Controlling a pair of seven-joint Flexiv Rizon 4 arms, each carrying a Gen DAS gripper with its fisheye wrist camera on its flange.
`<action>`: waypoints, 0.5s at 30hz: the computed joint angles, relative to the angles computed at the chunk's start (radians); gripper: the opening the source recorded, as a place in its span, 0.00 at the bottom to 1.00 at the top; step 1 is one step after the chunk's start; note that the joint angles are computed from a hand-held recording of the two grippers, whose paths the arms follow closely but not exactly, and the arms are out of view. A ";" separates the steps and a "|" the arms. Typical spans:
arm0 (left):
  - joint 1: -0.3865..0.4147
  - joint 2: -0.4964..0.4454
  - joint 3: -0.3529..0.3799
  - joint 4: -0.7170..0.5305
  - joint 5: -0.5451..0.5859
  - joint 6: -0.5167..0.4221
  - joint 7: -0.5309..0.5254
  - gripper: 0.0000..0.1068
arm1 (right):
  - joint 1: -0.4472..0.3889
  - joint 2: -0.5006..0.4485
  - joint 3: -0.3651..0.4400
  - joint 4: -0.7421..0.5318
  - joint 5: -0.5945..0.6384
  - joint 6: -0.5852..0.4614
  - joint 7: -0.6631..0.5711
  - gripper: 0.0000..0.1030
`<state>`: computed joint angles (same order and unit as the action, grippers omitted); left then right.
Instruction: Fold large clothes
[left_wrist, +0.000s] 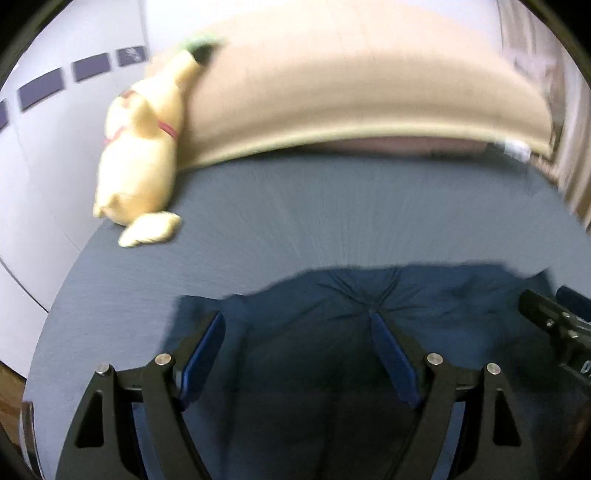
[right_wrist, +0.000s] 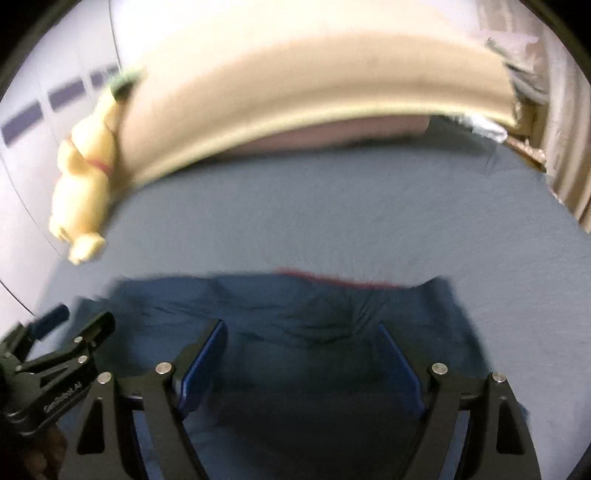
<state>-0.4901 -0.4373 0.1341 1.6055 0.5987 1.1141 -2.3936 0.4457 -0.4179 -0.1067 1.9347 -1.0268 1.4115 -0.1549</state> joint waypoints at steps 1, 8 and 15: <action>-0.006 0.032 0.008 0.029 0.010 0.016 -0.015 0.77 | 0.021 0.042 -0.040 0.035 -0.075 0.033 0.066 0.83; -0.082 0.255 0.010 0.247 0.236 -0.010 -0.237 0.77 | -0.002 0.258 -0.016 0.226 -0.540 0.043 0.451 0.88; -0.073 0.304 -0.071 0.361 0.354 -0.085 -0.382 0.77 | -0.057 0.295 0.104 0.337 -0.647 -0.089 0.575 0.88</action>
